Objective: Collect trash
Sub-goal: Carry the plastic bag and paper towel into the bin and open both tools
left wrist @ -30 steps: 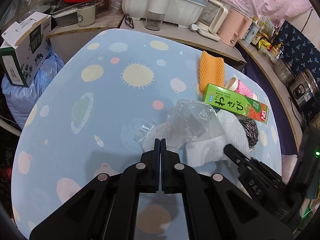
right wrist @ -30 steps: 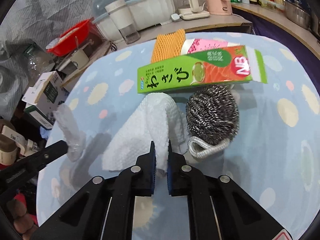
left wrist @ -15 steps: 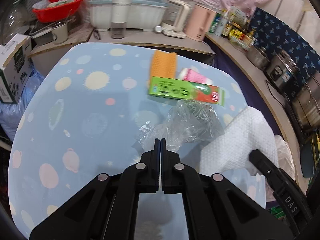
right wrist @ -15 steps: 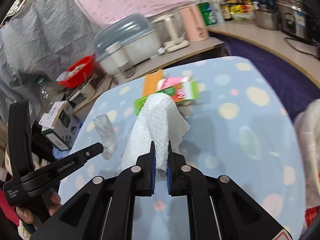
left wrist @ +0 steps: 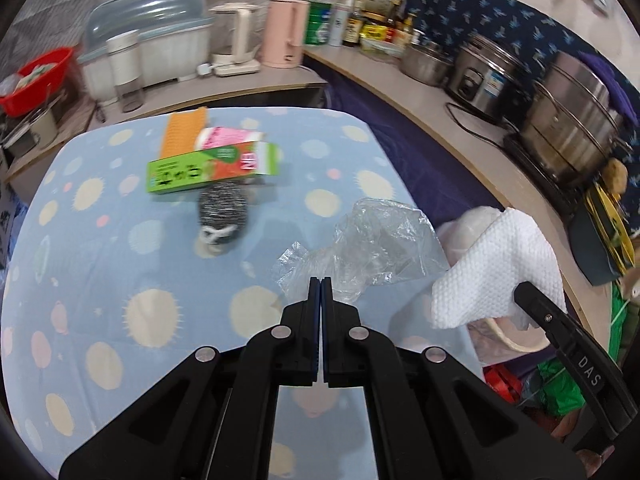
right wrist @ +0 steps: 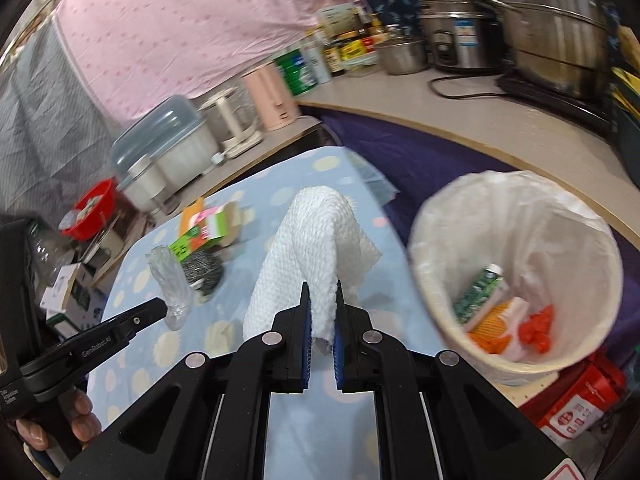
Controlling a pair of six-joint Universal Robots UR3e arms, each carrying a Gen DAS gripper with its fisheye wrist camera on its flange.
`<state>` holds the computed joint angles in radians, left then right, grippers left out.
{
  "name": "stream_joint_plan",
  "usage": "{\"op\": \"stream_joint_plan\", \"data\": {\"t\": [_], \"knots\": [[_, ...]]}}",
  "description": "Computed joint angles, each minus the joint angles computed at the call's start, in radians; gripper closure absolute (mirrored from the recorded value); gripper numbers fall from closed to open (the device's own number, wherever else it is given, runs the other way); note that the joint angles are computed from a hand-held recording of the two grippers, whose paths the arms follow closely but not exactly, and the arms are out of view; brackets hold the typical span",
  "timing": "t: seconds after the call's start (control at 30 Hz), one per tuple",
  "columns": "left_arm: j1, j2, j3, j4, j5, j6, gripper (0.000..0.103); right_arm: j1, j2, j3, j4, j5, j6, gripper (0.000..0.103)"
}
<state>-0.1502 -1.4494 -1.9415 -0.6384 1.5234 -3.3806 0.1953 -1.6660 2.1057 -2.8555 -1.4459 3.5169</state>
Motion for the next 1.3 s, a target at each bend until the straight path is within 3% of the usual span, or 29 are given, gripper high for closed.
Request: {"op": "stream_joint_plan", "data": {"t": [0.3, 0.67, 0.9, 1.3], "knots": [[-0.245, -0.242, 0.265, -0.015, 0.088, -0.058, 0.103, -0.357, -0.348, 0.256, 0.112, 0.142, -0.122, 0.094], [-0.417, -0.507, 0.616, -0.103, 0.116, -0.051, 0.103, -0.738, -0.633, 0.387, 0.351, 0.333, -0.316, 0.094], [-0.476, -0.673, 0.863, -0.185, 0.117, -0.032, 0.103, -0.811, -0.621, 0.404, 0.355, 0.361, -0.352, 0.094], [-0.52, -0.893, 1.193, -0.339, 0.138, -0.011, 0.103, -0.787, -0.469, 0.408, 0.221, 0.334, -0.334, 0.093]]}}
